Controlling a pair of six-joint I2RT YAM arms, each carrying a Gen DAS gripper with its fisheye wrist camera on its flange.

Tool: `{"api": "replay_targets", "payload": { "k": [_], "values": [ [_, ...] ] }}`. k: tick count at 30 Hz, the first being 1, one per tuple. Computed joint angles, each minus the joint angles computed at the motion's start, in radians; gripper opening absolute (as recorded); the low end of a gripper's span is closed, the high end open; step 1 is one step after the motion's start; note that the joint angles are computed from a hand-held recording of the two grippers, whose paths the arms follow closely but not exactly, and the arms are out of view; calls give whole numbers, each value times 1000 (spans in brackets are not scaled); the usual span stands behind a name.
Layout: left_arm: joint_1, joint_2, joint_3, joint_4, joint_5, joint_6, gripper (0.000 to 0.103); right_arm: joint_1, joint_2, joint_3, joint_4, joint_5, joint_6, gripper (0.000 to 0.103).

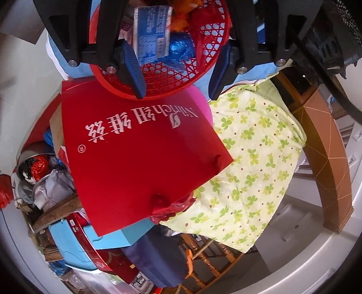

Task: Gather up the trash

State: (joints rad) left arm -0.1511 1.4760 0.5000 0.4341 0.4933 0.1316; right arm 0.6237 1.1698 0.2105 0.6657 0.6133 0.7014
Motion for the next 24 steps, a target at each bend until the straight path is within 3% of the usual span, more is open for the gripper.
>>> {"api": "replay_targets", "payload": {
  "k": [10,19,24],
  "values": [
    [183,-54,11,-89,-50,56,72,104,147,108,16,88,-28,61],
    [217,-145,-49,-61,-161,148,79,178,239,190,-30,188,-60,62],
    [252,-206,-60,-89,-163,168,82,200,269,222,-50,222,-59,65]
  ]
}}
